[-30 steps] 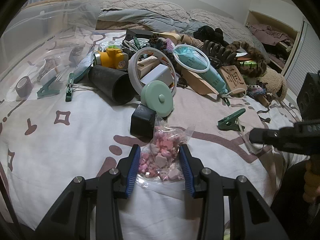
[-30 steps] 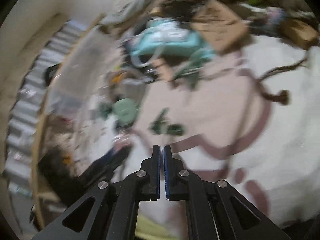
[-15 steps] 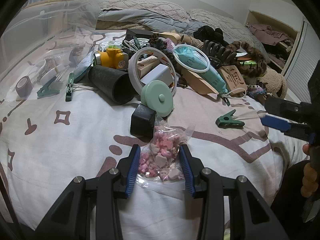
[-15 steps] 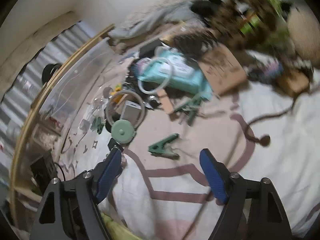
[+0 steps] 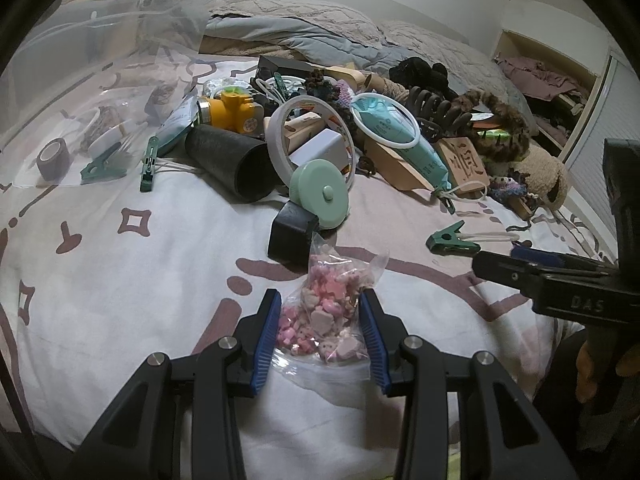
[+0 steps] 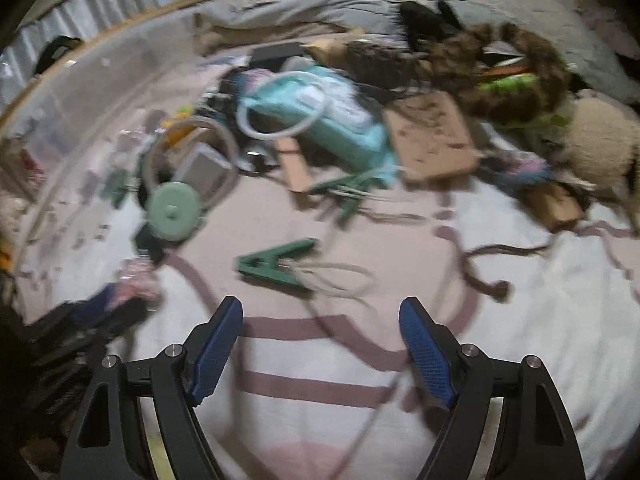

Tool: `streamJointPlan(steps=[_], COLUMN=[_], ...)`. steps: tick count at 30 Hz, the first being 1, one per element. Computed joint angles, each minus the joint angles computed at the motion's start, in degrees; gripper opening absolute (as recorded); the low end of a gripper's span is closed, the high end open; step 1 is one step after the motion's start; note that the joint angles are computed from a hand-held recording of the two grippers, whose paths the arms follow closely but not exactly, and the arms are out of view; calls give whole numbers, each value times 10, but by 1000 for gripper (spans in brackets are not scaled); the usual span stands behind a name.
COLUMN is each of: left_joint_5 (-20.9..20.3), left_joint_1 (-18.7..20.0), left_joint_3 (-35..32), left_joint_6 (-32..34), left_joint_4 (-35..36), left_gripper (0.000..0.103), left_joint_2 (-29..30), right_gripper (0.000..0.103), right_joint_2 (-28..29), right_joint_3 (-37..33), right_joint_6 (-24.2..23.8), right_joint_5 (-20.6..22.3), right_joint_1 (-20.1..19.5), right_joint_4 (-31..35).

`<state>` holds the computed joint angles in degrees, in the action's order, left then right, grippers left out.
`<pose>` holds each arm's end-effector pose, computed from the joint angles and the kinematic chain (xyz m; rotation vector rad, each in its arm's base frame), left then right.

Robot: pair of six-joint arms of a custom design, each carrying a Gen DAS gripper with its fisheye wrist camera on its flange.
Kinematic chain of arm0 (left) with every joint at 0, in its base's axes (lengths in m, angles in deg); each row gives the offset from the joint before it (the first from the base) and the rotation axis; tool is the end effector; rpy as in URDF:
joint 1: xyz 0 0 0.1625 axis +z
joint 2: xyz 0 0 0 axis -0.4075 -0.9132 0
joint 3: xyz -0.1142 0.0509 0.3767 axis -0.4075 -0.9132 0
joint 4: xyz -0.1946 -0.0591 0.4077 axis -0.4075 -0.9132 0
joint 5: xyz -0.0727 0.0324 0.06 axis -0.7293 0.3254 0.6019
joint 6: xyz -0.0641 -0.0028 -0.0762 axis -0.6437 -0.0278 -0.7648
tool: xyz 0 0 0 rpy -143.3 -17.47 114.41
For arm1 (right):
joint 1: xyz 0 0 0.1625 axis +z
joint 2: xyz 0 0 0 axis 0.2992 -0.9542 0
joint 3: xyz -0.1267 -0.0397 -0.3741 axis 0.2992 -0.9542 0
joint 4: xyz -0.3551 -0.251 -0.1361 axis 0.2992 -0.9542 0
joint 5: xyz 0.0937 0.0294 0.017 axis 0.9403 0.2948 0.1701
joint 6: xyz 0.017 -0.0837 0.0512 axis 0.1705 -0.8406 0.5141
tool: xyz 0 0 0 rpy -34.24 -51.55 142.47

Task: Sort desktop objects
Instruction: 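Close the right tool on the green clothespin and lift it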

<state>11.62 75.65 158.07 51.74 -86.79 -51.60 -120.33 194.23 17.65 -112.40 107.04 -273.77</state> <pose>-0.0144 -0.3090 0.1776 0.8587 2.5612 -0.5987 0.2406 -0.2574 -0.0099 -0.0194 -2.3151 0.8012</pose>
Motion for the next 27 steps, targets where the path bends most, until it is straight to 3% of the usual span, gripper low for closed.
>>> streamJointPlan(steps=[5, 11, 14, 16, 17, 19, 25, 27], left_joint_5=[-10, -32, -35, -20, -13, -9, 5, 7], left_joint_1=[-7, -15, -7, -7, -6, 0, -10, -19], left_joint_3=[4, 8, 5, 6, 5, 1, 5, 9], left_joint_6=[8, 18, 14, 7, 5, 4, 18, 26], left_joint_4=[16, 54, 41, 24, 15, -5, -30, -30], left_gripper=[60, 62, 62, 62, 62, 62, 62, 62], left_joint_2=[-15, -51, -46, -39, -33, -15, 11, 12], right_gripper=[81, 81, 81, 81, 81, 81, 81, 81], right_joint_2=[-15, -13, -13, -13, -14, -8, 10, 23], right_joint_3=[11, 15, 32, 45, 55, 55, 20, 6], right_joint_6=[35, 3, -35, -67, -89, -104, -126, -135], right_joint_5=[-9, -8, 36, 84, 131, 166, 154, 131], right_joint_1=[-23, -44, -42, -46, -56, -60, -41, -37], right_joint_4=[3, -48, -127, -180, -210, -220, -172, -165])
